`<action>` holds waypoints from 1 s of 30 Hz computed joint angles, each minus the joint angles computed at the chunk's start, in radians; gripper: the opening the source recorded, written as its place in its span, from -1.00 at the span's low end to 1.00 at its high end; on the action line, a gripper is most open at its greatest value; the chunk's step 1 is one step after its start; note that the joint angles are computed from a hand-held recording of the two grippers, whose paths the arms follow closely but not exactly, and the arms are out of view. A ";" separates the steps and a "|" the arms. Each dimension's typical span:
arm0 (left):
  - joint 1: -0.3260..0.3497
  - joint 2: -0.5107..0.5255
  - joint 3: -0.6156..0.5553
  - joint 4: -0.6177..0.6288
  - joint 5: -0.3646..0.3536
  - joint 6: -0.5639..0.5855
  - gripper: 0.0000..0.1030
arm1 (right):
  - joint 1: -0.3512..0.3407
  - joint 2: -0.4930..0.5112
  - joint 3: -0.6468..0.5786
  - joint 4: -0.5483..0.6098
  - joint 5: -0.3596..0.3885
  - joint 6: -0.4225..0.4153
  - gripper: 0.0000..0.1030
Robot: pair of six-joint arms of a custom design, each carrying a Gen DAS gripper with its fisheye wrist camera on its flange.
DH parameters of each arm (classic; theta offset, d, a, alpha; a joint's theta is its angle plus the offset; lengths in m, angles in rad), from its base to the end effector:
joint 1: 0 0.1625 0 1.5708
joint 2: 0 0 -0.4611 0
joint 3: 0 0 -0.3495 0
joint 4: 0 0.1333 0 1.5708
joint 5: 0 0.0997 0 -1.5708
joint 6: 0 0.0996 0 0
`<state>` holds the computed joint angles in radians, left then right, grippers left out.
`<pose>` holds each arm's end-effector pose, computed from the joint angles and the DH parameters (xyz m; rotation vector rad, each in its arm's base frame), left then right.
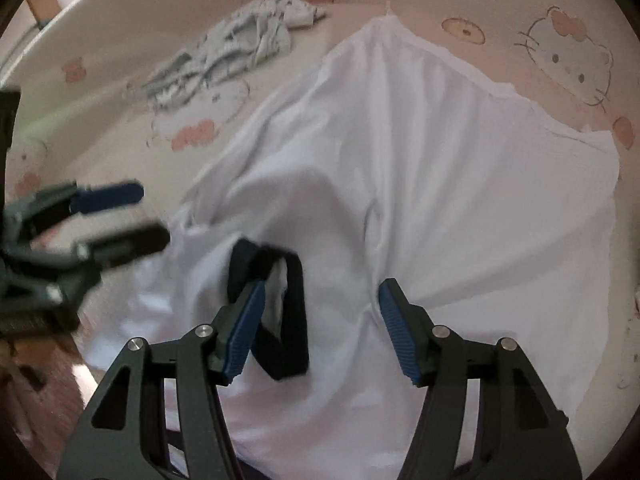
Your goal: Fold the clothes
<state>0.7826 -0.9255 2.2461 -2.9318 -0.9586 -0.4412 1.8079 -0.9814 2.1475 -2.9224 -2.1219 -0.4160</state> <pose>-0.1966 -0.4642 0.1148 0.4351 2.5795 -0.5199 0.1981 -0.4743 0.1595 0.7609 -2.4577 0.1733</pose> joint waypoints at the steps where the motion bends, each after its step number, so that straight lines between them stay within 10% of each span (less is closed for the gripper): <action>1: -0.017 0.008 -0.001 0.044 0.013 -0.030 0.32 | 0.006 0.000 0.002 0.003 -0.025 -0.004 0.19; 9: -0.073 -0.016 0.007 0.289 0.180 -0.228 0.36 | 0.047 0.083 0.057 -0.325 -0.334 -0.220 0.17; 17: -0.091 0.031 0.013 0.064 0.112 -0.007 0.33 | 0.045 0.018 0.033 -0.201 -0.048 -0.077 0.17; 24: -0.025 0.013 -0.003 0.090 0.028 -0.026 0.29 | 0.037 0.081 0.026 -0.147 -0.155 -0.099 0.10; 30: -0.038 -0.136 0.029 0.245 0.085 -0.209 0.29 | 0.052 -0.001 0.036 -0.100 -0.075 -0.036 0.11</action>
<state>0.7450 -1.0617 2.2752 -2.6872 -0.8732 -0.6499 1.8597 -0.9821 2.1836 -3.0223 -2.1970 -0.4524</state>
